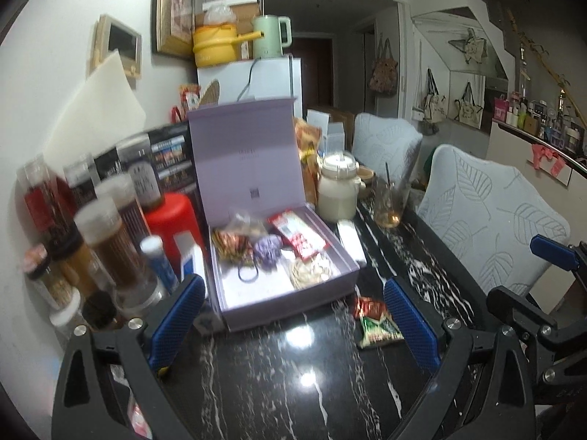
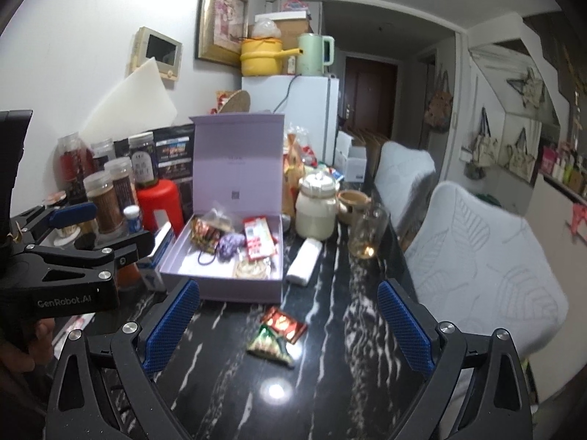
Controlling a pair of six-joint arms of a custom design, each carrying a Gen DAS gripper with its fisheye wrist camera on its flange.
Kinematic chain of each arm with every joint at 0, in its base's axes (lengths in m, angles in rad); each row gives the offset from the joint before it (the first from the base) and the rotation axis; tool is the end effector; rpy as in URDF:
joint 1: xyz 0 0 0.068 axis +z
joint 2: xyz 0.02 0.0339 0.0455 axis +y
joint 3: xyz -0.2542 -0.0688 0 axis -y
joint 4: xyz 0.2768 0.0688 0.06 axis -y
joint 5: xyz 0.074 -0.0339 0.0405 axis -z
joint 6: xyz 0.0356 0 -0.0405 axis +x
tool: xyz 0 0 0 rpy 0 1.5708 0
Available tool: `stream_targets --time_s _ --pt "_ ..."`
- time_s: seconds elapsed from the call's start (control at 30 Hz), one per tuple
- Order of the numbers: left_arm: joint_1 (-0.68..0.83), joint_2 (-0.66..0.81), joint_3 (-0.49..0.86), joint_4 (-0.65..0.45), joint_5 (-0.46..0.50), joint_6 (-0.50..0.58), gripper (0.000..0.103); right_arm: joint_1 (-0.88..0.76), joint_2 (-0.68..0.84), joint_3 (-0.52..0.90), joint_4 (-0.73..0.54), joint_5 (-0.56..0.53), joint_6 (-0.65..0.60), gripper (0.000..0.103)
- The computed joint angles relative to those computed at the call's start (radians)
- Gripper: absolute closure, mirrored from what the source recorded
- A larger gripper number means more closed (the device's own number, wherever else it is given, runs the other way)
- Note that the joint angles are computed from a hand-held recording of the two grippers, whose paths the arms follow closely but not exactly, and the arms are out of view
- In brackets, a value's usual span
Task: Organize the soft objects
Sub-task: 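Move both open tools back from the box toward the packets on the table, then lower the left tool over the green snack packet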
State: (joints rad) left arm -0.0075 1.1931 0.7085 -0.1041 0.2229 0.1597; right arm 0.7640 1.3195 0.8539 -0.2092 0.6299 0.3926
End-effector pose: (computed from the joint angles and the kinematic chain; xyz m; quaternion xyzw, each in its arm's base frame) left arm 0.2895 -0.0100 0.2136 0.1254 0.8689 -0.0622 0.4747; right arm 0.2393 0.2002 0.2249 -0.0264 0.8670 -0.0087 0.4975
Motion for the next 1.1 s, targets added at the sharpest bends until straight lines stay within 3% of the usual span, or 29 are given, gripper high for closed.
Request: stream_targets --time_s 0.33,0.6,0.73,1.1 --pt "-0.026 0.099 -0.08 0.108 -0.015 -0.003 0.003 -0.034 0.068 -0.076 0.032 -0.072 0.085 0.004" --pt "-0.056 0.277 -0.044 0.125 0.004 -0.002 0.003 -0.083 0.14 -0.122 0.087 -0.119 0.123 0.004" --pt "-0.101 0.35 -0.025 0.158 -0.041 0.0 0.003 -0.119 0.181 -0.136 0.108 -0.149 0.129 0.004" --pt "-0.201 0.55 0.133 0.086 -0.006 -0.037 0.003 -0.249 0.238 -0.177 0.158 -0.249 0.092 0.004"
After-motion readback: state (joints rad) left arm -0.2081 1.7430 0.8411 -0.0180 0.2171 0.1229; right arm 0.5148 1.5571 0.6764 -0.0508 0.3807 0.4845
